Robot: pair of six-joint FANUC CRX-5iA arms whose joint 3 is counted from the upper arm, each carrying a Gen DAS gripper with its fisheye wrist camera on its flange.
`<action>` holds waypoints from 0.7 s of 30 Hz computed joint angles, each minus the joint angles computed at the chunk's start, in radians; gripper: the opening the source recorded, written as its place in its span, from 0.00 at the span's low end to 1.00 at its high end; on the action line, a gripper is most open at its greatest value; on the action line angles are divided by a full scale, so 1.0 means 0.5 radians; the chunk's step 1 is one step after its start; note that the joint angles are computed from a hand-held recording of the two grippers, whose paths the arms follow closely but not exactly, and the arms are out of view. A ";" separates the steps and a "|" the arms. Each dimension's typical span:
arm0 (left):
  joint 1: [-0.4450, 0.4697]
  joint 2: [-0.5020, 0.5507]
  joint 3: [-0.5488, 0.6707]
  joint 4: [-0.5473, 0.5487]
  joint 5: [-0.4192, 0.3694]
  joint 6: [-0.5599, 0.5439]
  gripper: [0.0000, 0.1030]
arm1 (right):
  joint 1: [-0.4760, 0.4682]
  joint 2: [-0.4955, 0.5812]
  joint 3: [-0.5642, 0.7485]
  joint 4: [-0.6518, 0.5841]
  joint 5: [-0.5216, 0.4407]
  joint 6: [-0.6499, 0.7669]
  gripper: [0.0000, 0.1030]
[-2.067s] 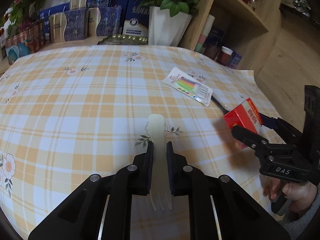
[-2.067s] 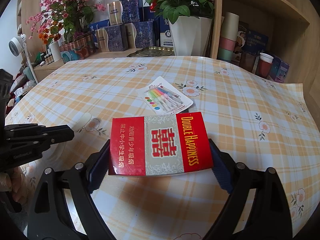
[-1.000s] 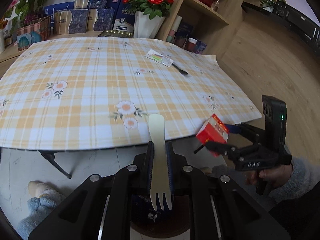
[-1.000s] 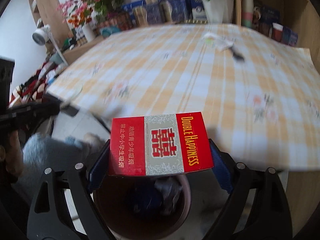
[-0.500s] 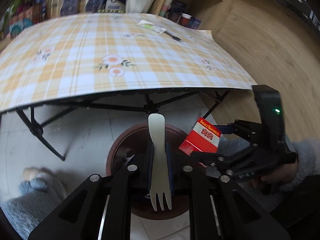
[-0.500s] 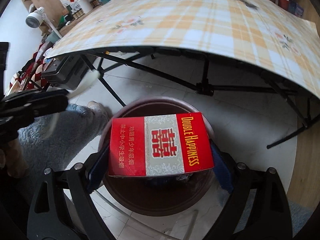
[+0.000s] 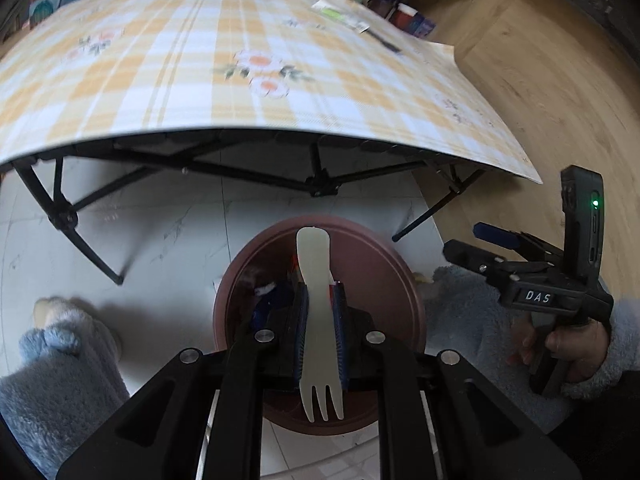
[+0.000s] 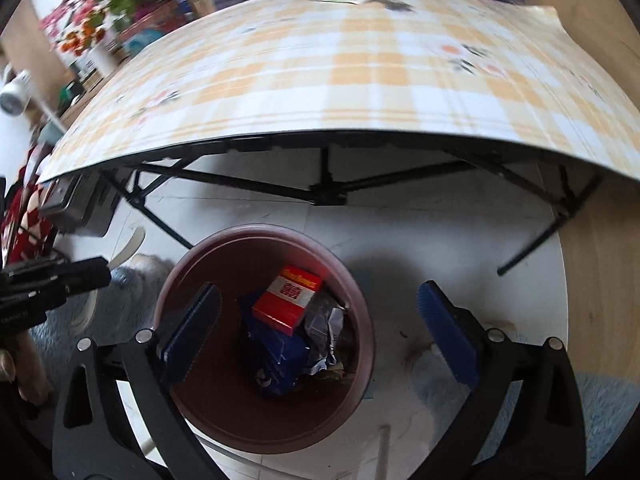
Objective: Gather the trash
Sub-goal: 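Carry the pack into the bin and open the right tool while the left tool carries the fork, then lower the wooden fork into the bin and open the left tool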
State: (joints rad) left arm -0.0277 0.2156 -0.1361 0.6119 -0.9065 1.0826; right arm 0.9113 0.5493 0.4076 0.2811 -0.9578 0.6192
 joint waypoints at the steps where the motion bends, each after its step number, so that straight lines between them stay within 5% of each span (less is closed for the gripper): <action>1: 0.002 0.012 0.008 -0.006 -0.013 0.017 0.13 | -0.003 -0.001 -0.004 -0.004 -0.005 -0.011 0.94; 15: 0.010 0.067 0.042 0.009 -0.095 0.023 0.16 | 0.014 0.064 0.105 -0.064 -0.050 0.163 0.94; 17: 0.015 0.060 0.013 0.069 -0.086 -0.011 0.45 | 0.013 0.065 0.107 -0.068 -0.053 0.167 0.94; 21: 0.031 0.022 -0.053 0.154 -0.006 -0.009 0.55 | 0.013 0.065 0.107 -0.069 -0.052 0.169 0.94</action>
State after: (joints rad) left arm -0.0122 0.2269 -0.1626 0.6887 -0.9097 1.0782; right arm 0.9179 0.5817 0.4610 0.2468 -0.9837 0.7036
